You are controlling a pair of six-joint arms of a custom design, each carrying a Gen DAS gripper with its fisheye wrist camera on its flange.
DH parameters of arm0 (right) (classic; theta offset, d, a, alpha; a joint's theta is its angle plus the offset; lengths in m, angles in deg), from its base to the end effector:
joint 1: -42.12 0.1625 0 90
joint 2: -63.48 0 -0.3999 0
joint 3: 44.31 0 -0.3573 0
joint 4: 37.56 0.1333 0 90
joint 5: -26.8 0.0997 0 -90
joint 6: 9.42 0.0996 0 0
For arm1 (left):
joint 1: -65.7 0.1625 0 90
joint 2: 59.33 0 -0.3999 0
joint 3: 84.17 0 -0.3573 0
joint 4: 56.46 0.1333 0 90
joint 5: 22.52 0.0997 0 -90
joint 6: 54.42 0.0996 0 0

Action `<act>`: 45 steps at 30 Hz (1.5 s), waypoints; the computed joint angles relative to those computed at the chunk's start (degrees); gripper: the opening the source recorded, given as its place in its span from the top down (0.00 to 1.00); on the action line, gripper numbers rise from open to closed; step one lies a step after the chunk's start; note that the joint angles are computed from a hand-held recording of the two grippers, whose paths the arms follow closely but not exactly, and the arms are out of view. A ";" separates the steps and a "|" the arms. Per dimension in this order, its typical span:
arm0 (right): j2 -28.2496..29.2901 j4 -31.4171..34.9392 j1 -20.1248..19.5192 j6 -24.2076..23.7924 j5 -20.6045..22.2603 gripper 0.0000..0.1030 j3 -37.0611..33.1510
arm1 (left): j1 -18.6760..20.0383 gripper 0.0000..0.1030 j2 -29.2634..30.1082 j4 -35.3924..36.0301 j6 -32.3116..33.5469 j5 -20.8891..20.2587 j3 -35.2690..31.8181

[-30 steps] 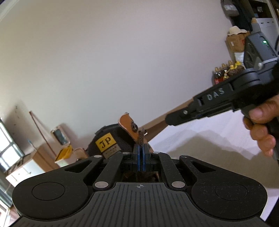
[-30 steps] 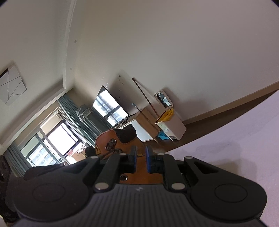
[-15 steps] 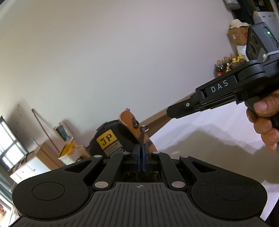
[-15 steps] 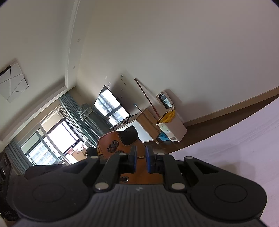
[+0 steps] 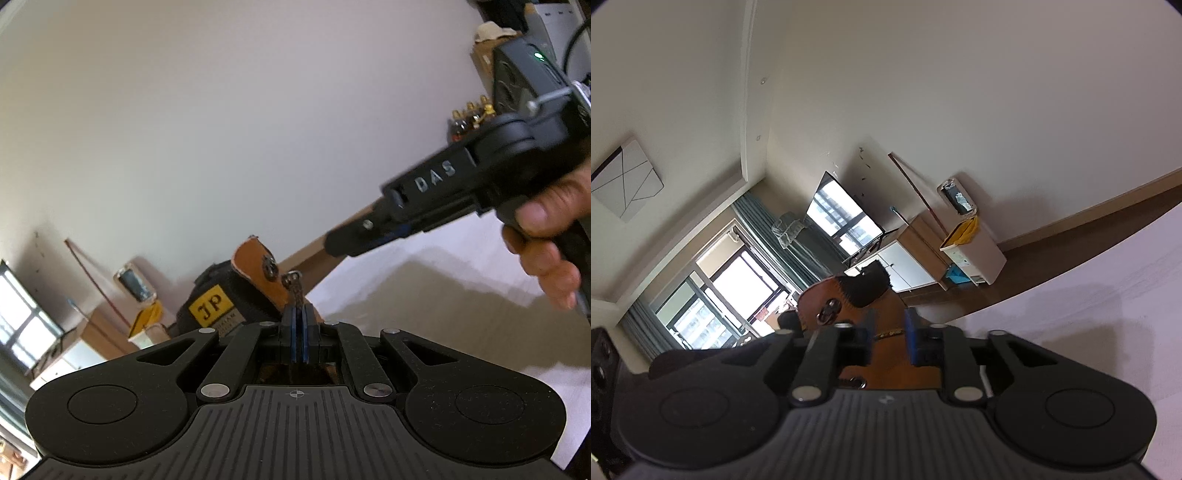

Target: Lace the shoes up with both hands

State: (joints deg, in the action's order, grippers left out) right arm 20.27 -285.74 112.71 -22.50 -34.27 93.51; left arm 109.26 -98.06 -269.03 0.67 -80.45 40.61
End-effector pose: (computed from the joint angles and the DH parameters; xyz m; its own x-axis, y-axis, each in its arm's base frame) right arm 0.0432 -0.4236 0.1306 -0.9777 -0.2097 -0.0071 -0.0753 0.3823 -0.9210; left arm -0.2101 -0.4567 0.0477 0.0123 0.6810 -0.7322 0.9999 -0.0081 0.0093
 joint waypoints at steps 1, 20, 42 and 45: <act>-0.19 0.91 -0.36 0.20 1.04 0.75 -0.25 | 0.03 0.97 0.03 0.06 -0.31 -0.01 -0.13; -0.75 15.77 -4.76 12.16 14.31 0.75 -5.94 | -3.57 0.96 0.07 0.98 -2.46 4.29 1.06; 3.08 23.70 -8.60 24.50 24.14 0.92 -11.30 | -3.01 0.96 -0.14 0.66 -4.80 3.03 1.66; 2.65 24.19 -8.58 22.72 22.86 0.97 -10.98 | -2.63 0.96 -0.59 1.82 -5.42 2.22 1.41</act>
State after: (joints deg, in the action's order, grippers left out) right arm 22.92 -261.54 104.13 0.22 -11.41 82.53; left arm 106.63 -98.66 -267.21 -4.75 -78.23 42.01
